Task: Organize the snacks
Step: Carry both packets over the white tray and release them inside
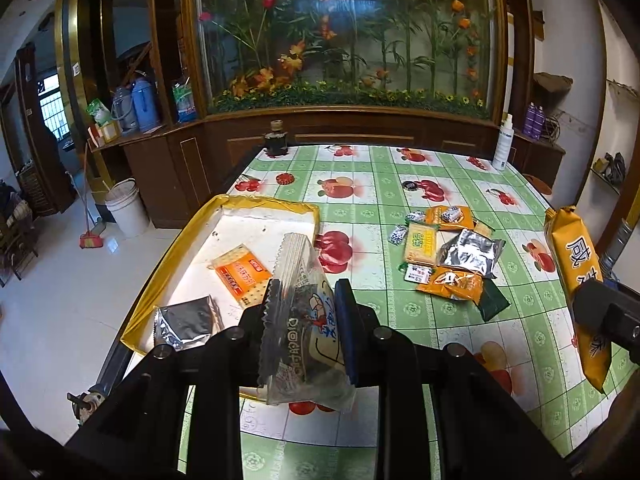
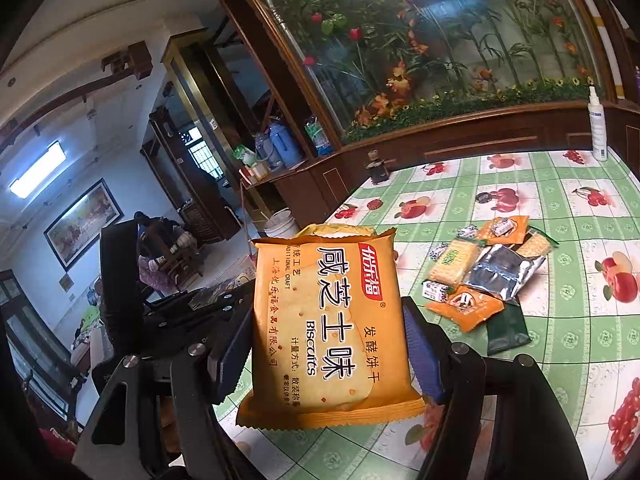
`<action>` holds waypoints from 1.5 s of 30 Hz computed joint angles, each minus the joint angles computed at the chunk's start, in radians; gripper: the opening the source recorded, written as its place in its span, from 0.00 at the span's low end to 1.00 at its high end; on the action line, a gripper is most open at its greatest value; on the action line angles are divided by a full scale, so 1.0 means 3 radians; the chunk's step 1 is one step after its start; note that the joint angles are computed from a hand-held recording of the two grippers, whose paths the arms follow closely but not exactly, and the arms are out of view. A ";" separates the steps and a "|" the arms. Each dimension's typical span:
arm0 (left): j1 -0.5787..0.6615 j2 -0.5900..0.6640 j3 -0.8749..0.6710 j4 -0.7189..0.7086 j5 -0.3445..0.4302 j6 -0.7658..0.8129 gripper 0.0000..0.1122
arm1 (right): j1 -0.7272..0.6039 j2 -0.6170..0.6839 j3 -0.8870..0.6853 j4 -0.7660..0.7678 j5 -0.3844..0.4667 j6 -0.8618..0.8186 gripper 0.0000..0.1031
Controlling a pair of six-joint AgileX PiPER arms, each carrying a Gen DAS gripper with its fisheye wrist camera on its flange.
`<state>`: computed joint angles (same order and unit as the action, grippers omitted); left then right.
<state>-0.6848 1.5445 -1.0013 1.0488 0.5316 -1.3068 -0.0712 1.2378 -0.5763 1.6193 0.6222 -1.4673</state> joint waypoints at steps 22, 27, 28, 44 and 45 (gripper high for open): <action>0.0896 0.0063 0.0081 -0.0400 -0.0431 0.0358 0.21 | 0.1245 0.0930 -0.0975 0.0244 -0.1116 0.0011 0.68; 0.1186 0.0198 -0.0009 -0.0651 -0.0520 0.0584 0.21 | 0.1281 0.1535 -0.1575 -0.0113 -0.0941 0.0477 0.68; 0.1237 0.0243 -0.0041 -0.0754 -0.0549 0.0684 0.21 | 0.1295 0.1660 -0.1715 -0.0248 -0.0931 0.0624 0.68; 0.1405 0.0838 -0.0460 -0.1454 -0.0639 0.1404 0.21 | 0.1415 0.3328 -0.3742 -0.2074 -0.0657 0.2627 0.68; 0.1415 0.0861 -0.0474 -0.1460 -0.0631 0.1410 0.21 | 0.1425 0.3384 -0.3816 -0.2144 -0.0649 0.2691 0.68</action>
<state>-0.2603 1.8027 -1.1436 0.6109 0.3424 -0.8839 0.3563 2.2529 -1.7211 0.9763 0.4277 -0.6601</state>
